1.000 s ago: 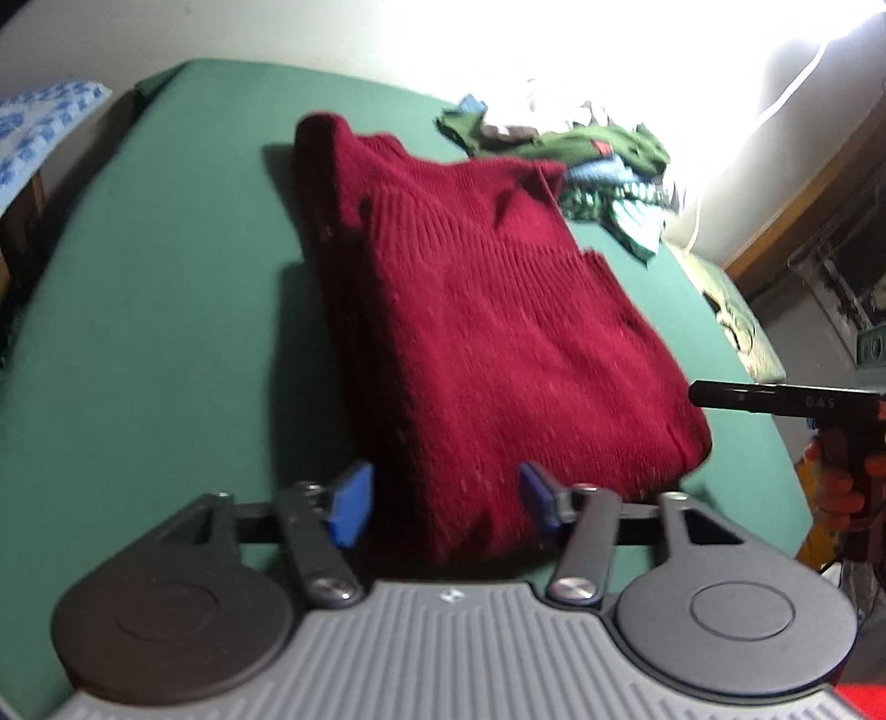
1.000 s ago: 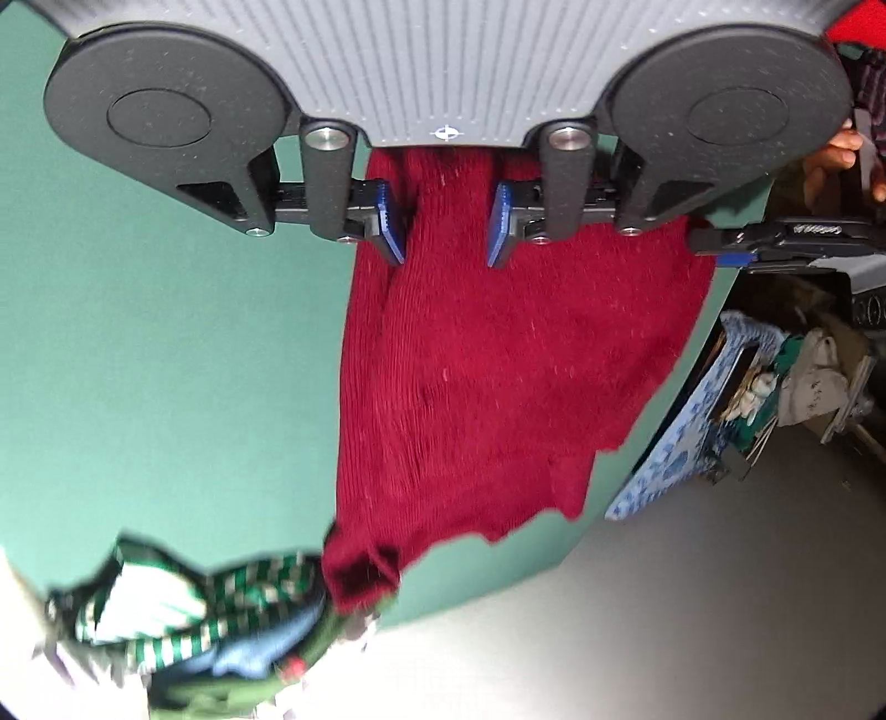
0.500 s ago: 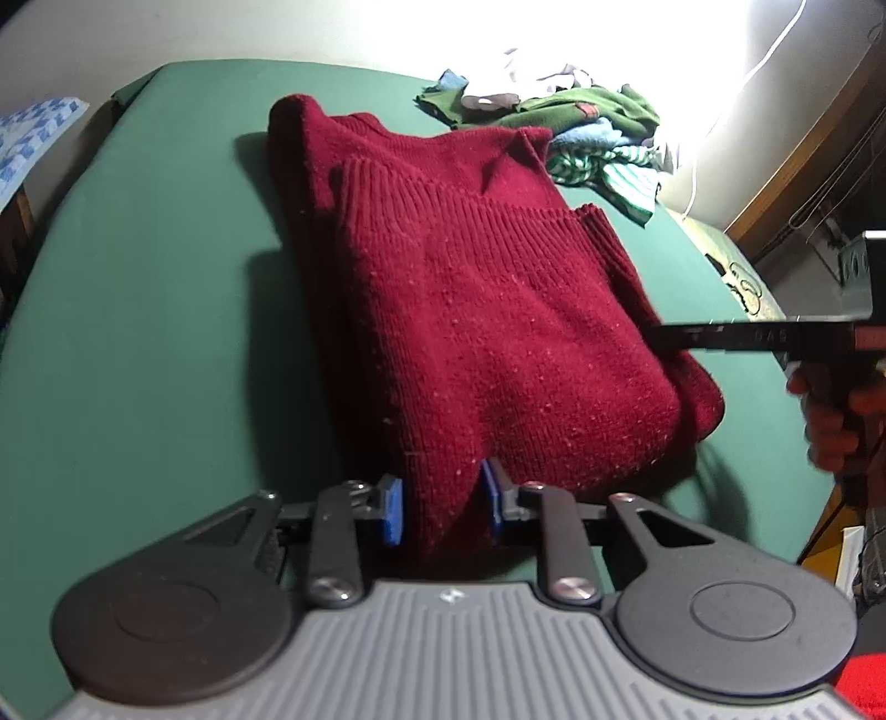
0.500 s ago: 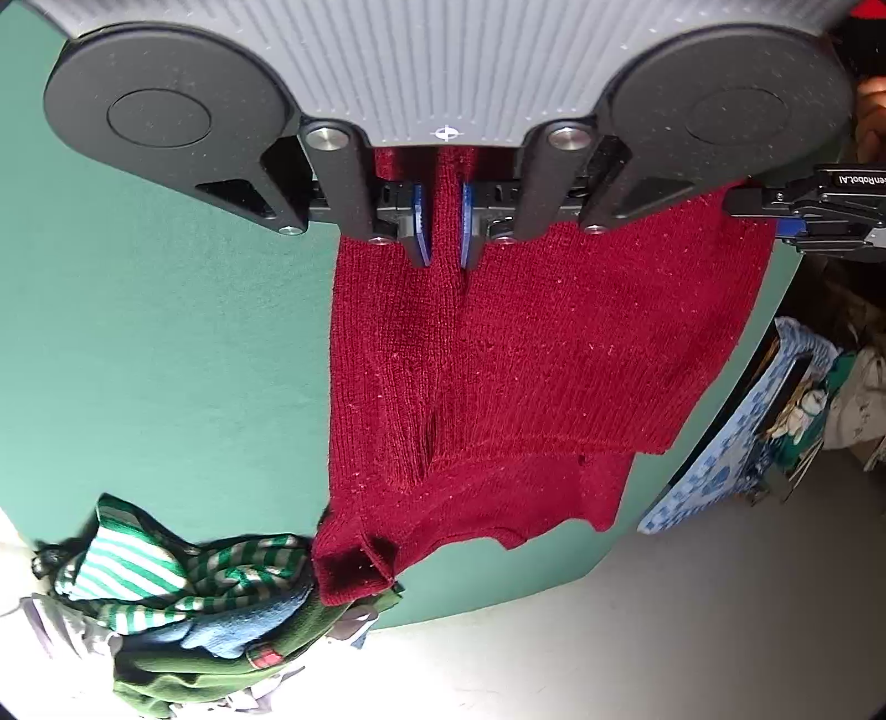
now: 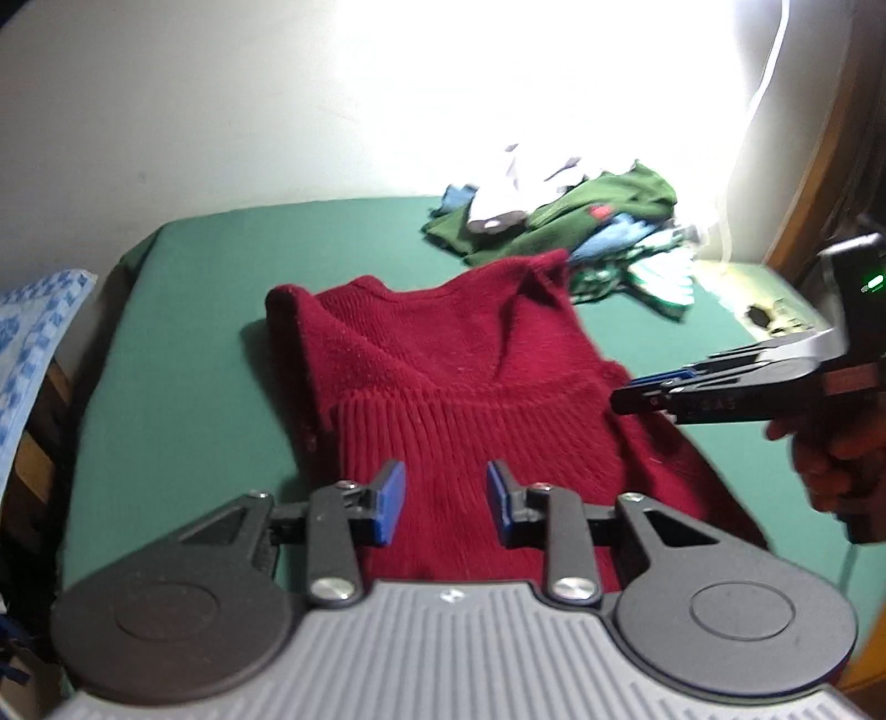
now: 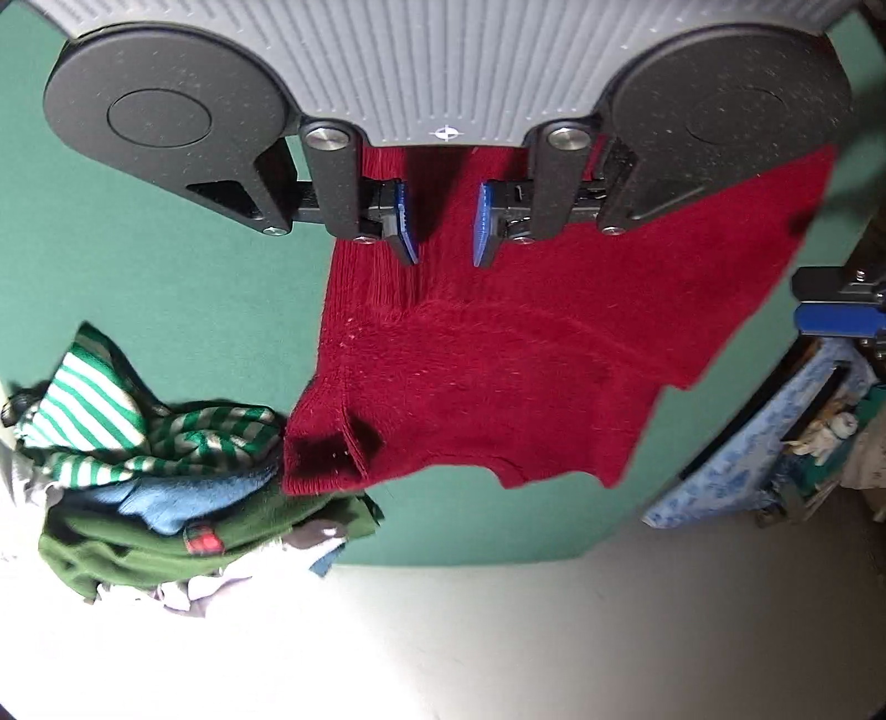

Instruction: Fold clothes

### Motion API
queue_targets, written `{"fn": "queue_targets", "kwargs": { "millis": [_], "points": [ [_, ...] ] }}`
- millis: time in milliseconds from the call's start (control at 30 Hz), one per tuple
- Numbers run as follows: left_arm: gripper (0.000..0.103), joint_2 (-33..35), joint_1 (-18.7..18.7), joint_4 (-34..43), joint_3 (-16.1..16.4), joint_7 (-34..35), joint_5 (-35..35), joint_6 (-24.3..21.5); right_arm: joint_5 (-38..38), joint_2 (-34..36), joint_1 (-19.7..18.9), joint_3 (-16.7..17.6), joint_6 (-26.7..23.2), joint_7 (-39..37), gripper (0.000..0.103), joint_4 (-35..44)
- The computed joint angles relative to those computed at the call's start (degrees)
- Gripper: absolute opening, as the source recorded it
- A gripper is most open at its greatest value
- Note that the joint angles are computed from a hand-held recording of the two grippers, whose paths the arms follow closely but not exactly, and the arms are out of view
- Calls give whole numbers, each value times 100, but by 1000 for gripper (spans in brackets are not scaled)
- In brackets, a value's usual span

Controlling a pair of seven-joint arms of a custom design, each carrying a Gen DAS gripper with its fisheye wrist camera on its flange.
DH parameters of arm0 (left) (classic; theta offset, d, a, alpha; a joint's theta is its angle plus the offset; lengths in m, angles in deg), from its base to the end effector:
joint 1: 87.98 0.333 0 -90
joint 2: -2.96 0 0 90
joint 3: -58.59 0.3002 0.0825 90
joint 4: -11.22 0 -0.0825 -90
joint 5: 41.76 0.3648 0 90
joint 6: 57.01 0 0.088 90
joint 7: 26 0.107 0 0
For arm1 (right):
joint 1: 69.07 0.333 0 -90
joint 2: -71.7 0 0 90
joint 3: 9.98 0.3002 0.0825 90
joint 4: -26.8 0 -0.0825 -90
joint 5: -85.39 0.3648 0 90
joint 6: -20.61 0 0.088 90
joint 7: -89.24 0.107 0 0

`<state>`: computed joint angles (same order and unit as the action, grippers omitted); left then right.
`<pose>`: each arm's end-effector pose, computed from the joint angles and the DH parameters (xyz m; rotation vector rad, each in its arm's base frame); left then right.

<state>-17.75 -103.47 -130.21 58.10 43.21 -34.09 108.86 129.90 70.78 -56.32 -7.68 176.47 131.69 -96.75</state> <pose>0.4442 -0.1357 0.5140 -1.7855 1.8454 -0.9009 0.5435 0.1197 0.4572 -2.0622 1.2697 -0.2944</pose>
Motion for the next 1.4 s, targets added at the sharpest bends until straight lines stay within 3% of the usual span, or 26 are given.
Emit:
{"fn": "queue_targets", "kwargs": {
  "millis": [67,133,200,300,367,467,533,600,700,800,900,1000,1167,1400],
  "points": [
    [30,398,230,254,-225,-310,201,-85,206,213,-21,-17,-140,19,23,214],
    [29,577,213,363,-230,-343,67,-295,231,317,-60,-19,-362,34,23,321],
    [30,503,162,163,-227,-266,-107,-279,402,247,-95,-8,-511,-282,23,250],
    [36,273,309,-192,-459,-500,302,-58,748,71,-161,-56,-969,-771,23,73],
    [38,303,301,-163,-443,-552,424,-75,1034,26,-119,-32,-748,-1205,22,-64],
    [38,311,157,-46,-248,-386,196,-253,1154,155,-153,-77,-816,-901,22,143],
    [38,166,330,-92,-378,-575,416,-271,1532,-9,-202,-108,-709,-909,24,71],
    [45,-86,355,-247,-408,-656,558,-217,1828,-370,-231,-167,-642,-1163,25,-219],
    [53,-369,211,-436,-323,-601,653,-66,1337,-1001,-238,-195,-537,-1160,25,-852],
    [52,-447,-187,-579,-90,-268,527,9,737,-1672,-218,-166,-437,-1046,25,-1568],
    [46,-379,-490,-621,80,47,229,-311,406,-2028,-138,-132,-271,-907,24,-2048],
    [46,-552,-367,-890,-61,7,249,-246,110,-2176,-136,-98,-185,-581,23,-2291],
    [46,-831,-500,-1100,-9,24,126,-378,-420,-2088,-223,-147,-498,-41,23,-2105],
    [48,-870,-605,-1091,82,178,-55,-525,-784,-1250,-44,-149,-622,-311,23,-876]
  ]
}}
